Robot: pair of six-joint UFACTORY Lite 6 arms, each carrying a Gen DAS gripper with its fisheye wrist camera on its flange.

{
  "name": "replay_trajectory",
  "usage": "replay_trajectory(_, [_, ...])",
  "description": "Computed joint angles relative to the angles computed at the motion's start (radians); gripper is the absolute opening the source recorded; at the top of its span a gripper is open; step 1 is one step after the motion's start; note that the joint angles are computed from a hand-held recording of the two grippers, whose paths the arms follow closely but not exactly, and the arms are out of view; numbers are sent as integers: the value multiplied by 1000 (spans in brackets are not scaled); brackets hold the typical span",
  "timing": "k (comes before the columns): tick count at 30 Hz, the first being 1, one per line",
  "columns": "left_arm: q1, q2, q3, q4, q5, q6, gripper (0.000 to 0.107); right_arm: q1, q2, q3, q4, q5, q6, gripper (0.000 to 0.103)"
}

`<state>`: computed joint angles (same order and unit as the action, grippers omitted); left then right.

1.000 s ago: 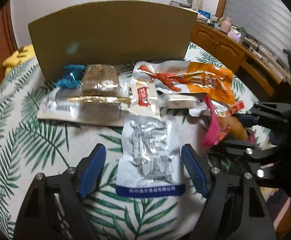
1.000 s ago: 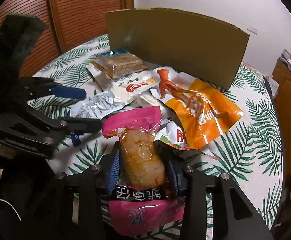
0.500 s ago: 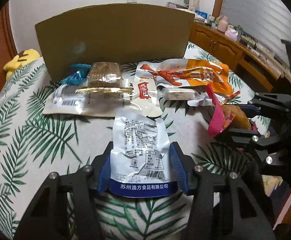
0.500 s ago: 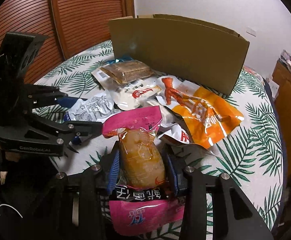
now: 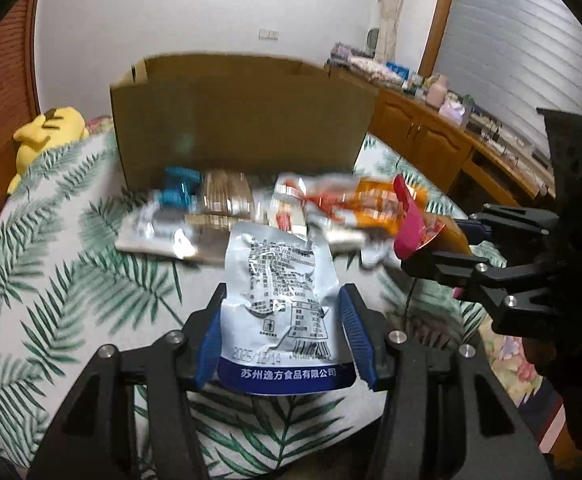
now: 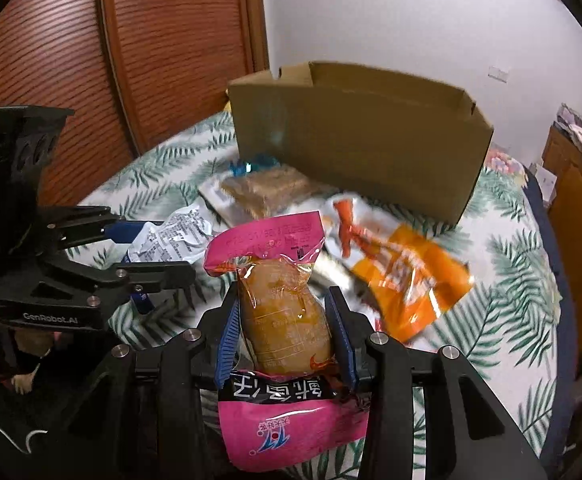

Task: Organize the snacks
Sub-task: 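Carry both packets over the box and open both grippers to drop them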

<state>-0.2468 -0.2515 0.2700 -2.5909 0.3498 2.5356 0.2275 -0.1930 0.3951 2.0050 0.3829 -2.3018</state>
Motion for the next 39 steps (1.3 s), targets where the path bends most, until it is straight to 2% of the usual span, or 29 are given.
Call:
replay_trajectory(8, [120, -27, 113, 339, 18, -261, 53, -39, 1, 106, -106, 13, 109, 41])
replay_trajectory(16, [205, 137, 309, 413, 60, -288, 53, -56, 170, 332, -100, 8, 116, 41])
replay_trajectory(24, [277, 330, 597, 565, 72, -397, 53, -35, 348, 612, -133, -35, 165, 42])
replay_trajectory(33, [293, 572, 929, 686, 64, -507, 53, -5, 587, 972, -353, -79, 391, 42])
replay_trajectory(39, [272, 765, 1172, 834, 10, -652, 53, 12, 771, 1219, -561, -131, 609, 42])
